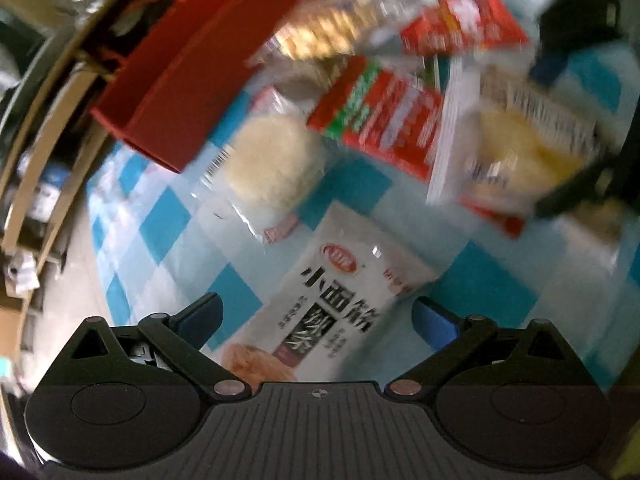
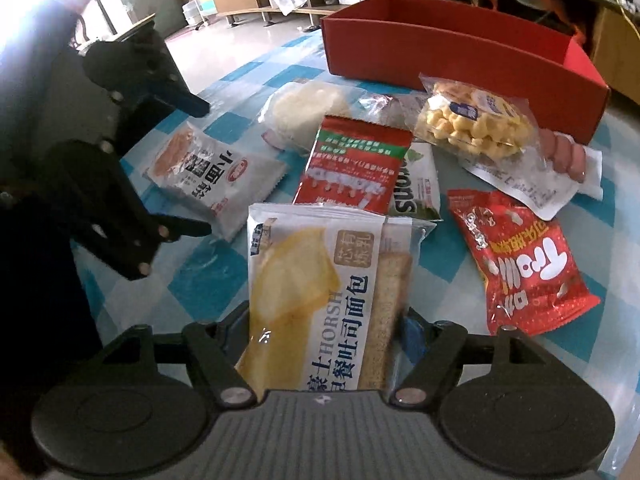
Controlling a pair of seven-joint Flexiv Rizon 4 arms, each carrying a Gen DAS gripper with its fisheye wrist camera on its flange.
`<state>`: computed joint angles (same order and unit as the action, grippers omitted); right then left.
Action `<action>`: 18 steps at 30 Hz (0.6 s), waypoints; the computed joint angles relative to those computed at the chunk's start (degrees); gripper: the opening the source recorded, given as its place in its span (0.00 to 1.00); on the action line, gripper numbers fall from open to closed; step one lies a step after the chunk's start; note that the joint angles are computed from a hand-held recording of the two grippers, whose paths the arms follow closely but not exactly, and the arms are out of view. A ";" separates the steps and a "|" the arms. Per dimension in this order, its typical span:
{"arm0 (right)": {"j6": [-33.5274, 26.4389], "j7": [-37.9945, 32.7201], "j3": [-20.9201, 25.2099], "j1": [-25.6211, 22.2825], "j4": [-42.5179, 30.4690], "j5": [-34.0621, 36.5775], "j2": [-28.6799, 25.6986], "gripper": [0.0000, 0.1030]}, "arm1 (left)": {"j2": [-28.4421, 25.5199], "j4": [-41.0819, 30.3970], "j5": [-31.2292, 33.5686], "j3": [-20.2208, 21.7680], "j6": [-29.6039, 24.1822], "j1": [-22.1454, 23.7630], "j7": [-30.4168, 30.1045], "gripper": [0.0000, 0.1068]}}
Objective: Organize snacks
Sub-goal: 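Grasp the HORSH toast pack with the right tool while the left tool approaches the white spicy strip bag, then grasp the white spicy strip bag with the left tool and lift it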
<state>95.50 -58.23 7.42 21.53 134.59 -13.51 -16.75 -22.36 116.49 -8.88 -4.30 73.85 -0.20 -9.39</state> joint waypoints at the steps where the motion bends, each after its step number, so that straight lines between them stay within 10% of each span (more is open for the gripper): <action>1: -0.80 -0.27 1.62 -1.69 -0.47 0.42 -0.08 0.70 | -0.35 -0.80 -0.57 -0.08 -1.50 0.16 0.22 0.96; 5: -3.25 0.06 3.44 -3.98 -1.54 2.04 0.51 0.70 | -1.17 -5.56 3.14 4.89 -9.13 -3.45 -9.91 0.95; 12: -2.66 10.03 -12.15 7.72 2.86 -6.34 3.63 0.70 | 2.26 -2.94 3.00 6.26 -12.70 -4.40 -28.72 0.71; 18: 0.38 16.20 -23.26 16.31 5.77 -13.86 3.32 0.74 | 3.75 0.36 2.01 4.60 -9.51 -4.22 -36.21 0.80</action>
